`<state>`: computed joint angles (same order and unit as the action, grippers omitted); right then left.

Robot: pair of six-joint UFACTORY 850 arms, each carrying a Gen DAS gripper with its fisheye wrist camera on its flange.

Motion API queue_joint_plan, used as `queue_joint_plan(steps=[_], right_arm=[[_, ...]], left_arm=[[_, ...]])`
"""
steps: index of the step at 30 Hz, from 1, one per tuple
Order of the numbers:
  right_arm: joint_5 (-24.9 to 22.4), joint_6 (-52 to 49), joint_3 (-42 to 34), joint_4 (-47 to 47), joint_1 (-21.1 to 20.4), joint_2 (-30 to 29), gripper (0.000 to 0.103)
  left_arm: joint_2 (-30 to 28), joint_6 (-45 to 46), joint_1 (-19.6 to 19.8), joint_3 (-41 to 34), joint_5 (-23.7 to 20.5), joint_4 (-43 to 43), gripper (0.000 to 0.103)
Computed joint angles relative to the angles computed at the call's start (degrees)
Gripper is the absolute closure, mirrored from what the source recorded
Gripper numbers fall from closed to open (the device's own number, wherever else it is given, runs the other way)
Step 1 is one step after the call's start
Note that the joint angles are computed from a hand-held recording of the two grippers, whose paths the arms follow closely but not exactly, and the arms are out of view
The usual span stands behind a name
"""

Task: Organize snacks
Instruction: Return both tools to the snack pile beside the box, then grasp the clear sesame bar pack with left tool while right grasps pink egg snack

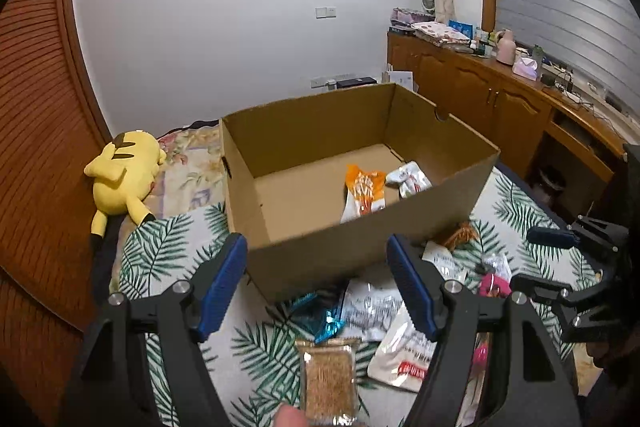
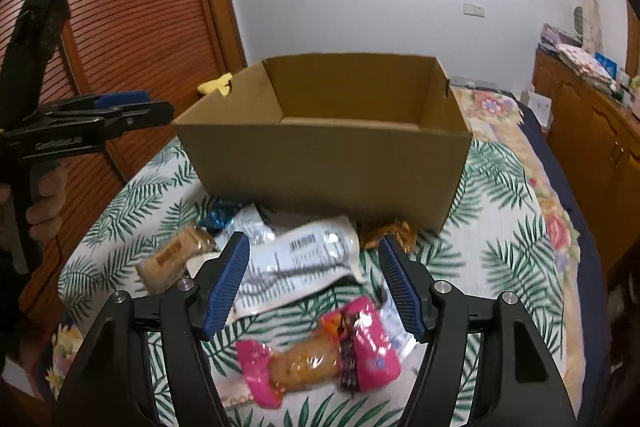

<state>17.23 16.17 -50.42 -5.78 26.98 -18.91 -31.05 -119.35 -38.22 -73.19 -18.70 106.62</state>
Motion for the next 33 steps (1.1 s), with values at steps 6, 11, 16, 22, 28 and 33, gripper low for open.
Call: queue_joint_plan(steps=[6,11,16,22,28,33], right_arm=[[1.27,-8.18,2.18,11.19,1.7,-0.4,0.033],[2.41,-11.74,3.33,17.19,3.02,-1.54,0.032],[3.21,-16.29,3.65,23.44,4.16,-2.59,0.032],[3.55,-19.96,3.08,29.41,4.47,-3.81,0.032],[3.05,-24.69,2.47,35.42,4.57,-5.19,0.032],[2.98,-25.68,2.91,36.23,4.62,-5.42,0.031]], left_arm=[[1.4,-12.43,-0.13,5.05,0.85,10.77,0.03],[1.06,-18.09,-0.57,7.38,1.64,15.1,0.03],[1.28,-29.62,-1.23,10.61,-0.5,27.0,0.03],[0.4,-33.15,-1.79,11.61,-1.38,29.84,0.031],[-1.56,-36.77,-1.18,11.04,0.73,32.66,0.034],[-3.04,-38.31,-0.4,10.29,3.1,33.69,0.036]])
